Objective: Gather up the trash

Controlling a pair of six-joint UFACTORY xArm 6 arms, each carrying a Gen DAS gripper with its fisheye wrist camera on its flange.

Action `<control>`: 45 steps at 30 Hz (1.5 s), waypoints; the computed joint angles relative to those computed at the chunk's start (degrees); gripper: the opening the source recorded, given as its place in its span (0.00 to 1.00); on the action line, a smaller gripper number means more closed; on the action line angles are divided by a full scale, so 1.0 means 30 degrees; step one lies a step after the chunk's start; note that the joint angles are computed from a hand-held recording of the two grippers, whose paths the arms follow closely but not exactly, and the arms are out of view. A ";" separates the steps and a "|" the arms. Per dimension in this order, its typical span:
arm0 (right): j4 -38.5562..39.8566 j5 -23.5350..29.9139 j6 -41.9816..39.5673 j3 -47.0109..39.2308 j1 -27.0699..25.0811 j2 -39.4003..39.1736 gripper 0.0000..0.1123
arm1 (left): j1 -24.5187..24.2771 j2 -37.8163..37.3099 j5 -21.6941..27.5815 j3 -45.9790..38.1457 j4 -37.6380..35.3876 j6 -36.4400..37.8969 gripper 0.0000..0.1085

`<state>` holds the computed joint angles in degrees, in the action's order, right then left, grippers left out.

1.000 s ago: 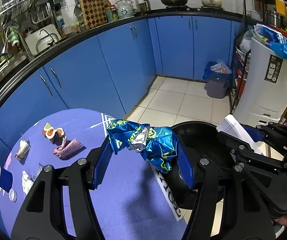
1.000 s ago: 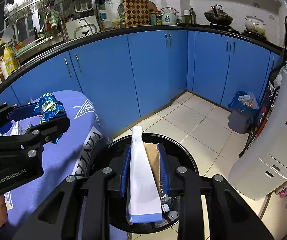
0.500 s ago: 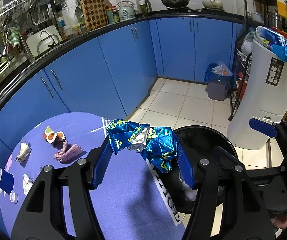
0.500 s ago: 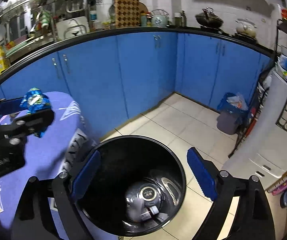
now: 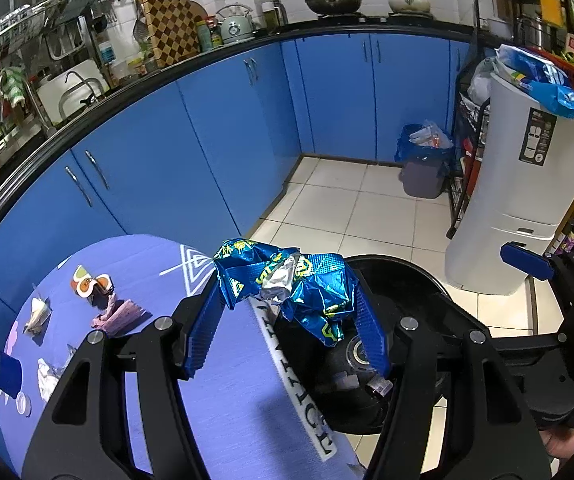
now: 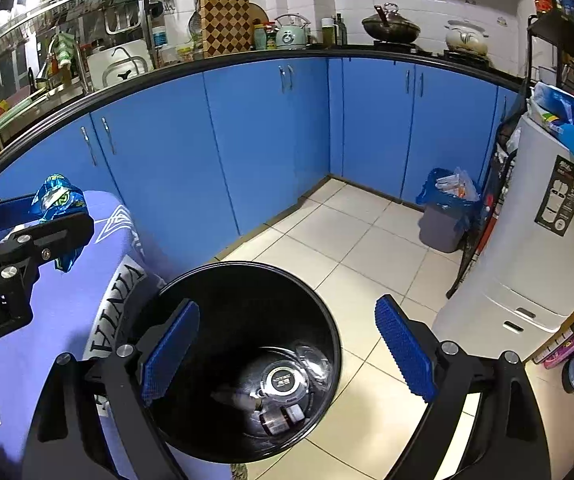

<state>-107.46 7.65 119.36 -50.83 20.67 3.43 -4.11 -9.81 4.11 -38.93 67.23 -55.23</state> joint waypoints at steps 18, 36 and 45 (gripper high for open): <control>-0.1884 -0.0104 0.2054 0.0396 -0.0634 -0.0367 0.78 | -0.0942 0.0561 0.0717 -0.0845 0.0995 -0.1479 0.85; 0.0914 0.0542 -0.1242 0.0886 0.0413 -0.1388 0.78 | -0.0006 -0.0954 0.0085 0.0507 -0.1355 0.0182 0.91; 0.2881 0.1296 -0.3505 0.1112 0.1615 -0.2185 0.78 | 0.1087 -0.2679 -0.0755 0.1912 -0.3480 0.2067 0.91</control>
<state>-98.81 11.54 108.85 -47.49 25.51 -3.12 -0.85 -17.85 1.85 -33.20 56.79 -49.03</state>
